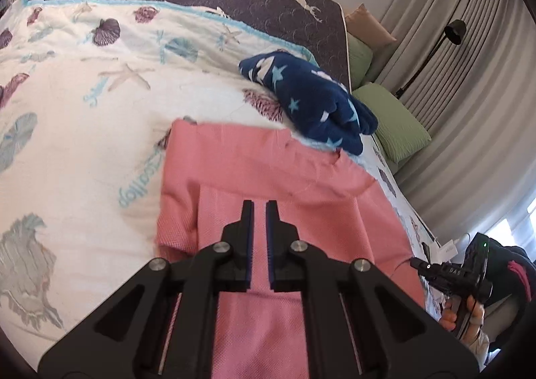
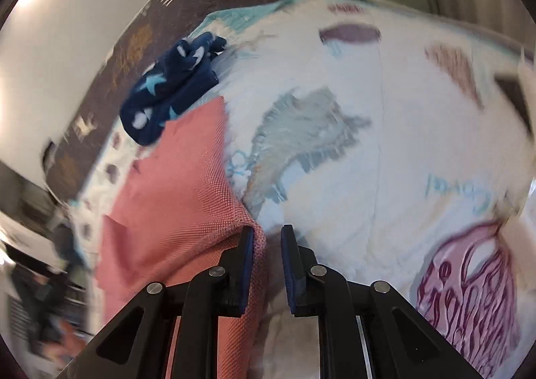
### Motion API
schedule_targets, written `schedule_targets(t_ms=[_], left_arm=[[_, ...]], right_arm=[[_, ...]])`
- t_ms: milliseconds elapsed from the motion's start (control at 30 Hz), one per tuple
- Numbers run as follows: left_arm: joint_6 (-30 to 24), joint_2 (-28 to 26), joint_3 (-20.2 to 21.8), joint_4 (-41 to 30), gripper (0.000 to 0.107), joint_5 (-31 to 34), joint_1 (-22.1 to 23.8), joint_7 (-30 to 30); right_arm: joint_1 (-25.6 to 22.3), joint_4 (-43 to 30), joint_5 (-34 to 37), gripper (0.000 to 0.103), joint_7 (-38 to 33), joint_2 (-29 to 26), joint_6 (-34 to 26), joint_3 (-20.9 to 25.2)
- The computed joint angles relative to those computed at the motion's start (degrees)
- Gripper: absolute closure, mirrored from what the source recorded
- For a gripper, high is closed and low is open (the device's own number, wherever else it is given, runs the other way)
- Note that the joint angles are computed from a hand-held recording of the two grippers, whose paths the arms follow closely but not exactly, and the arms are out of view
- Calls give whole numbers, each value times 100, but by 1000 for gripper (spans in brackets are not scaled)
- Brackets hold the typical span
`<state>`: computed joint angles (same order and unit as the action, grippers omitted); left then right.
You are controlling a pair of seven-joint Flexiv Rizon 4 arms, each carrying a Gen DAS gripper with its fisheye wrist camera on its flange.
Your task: Fold small clothes
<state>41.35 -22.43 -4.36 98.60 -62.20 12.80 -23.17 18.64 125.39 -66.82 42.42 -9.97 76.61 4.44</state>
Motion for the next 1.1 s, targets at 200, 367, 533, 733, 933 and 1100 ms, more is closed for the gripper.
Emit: schedule_targets(t_ms=[200,367,533,733,933,1100], left_arm=[[307,22,59,95,87,227,-113,119],[872,-77,21,93,59,573,-260,52],[1017,-46,-99,184,59,687,-259,254],[1094,-184,-78,31,59,1047,-326,123],[562,-339,-158,-171,105,1338,-175,-150],[262,-123,-293,-43,105,509,25,286]], right_arm=[[416,-620,1215,82,-2382,158,-1866,433],[337,-1244,1690,74,-3560,-217,-1682,296],[383,-2261,2654,70,-5000,-1022,-1986,182],[488,-2704,3302,61,-5493,-1480,-2029,-72],[738,-2298,2718,99,-4698,-1358,-1422,-608],[635,-1400,1616,99,-2883,-669,-1148,-1024]])
